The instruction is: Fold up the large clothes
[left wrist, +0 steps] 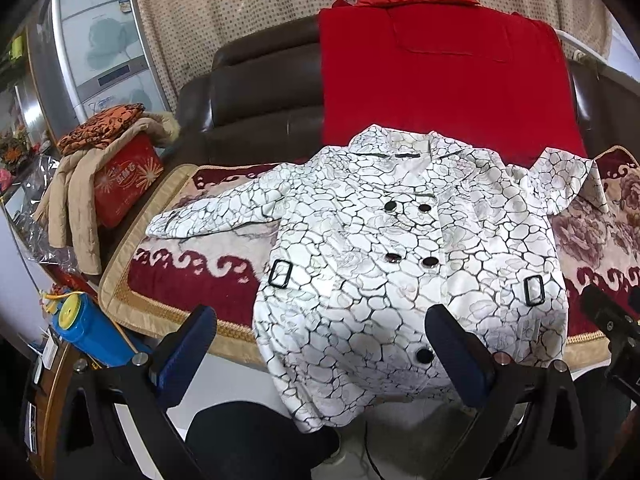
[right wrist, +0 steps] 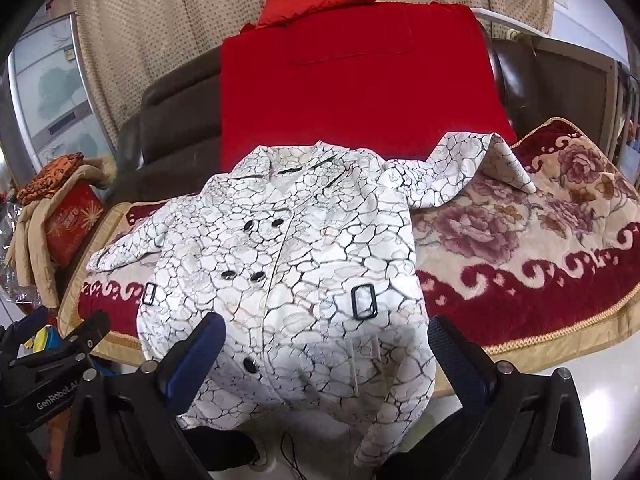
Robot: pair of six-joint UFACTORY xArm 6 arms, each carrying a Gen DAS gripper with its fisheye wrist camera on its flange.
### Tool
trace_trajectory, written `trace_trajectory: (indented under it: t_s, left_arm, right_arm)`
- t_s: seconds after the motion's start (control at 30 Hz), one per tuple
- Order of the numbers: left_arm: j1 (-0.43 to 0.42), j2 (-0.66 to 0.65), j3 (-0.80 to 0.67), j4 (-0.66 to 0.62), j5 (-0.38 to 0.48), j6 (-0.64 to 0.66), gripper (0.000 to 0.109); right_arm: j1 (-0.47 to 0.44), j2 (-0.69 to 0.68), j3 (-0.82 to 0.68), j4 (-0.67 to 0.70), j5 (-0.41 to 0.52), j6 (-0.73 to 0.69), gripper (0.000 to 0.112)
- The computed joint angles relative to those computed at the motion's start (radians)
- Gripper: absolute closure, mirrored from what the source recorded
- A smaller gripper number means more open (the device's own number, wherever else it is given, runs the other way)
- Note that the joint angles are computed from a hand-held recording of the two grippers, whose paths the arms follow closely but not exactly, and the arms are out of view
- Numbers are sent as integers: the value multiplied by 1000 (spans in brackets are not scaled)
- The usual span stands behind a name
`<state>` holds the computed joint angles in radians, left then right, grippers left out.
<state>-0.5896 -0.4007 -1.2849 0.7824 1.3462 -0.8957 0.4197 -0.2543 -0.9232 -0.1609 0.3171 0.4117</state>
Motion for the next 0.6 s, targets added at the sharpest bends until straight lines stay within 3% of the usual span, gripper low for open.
trace_trajectory:
  t_s: [0.17, 0.33, 0.5, 0.6]
  left_arm:
    - [73, 88, -74, -59, -108, 56, 6]
    - [183, 223, -145, -115, -292, 103, 6]
    - [295, 441, -309, -273, -392, 194, 6]
    - [331, 599, -452, -280, -391, 173, 6]
  right_arm:
    - [-70, 87, -73, 52, -50, -31, 10]
    - [-178, 248, -217, 549, -126, -341, 10]
    - [-297, 577, -610, 1073, -37, -512, 10]
    - [-369, 775, -864, 1283, 51, -578, 10]
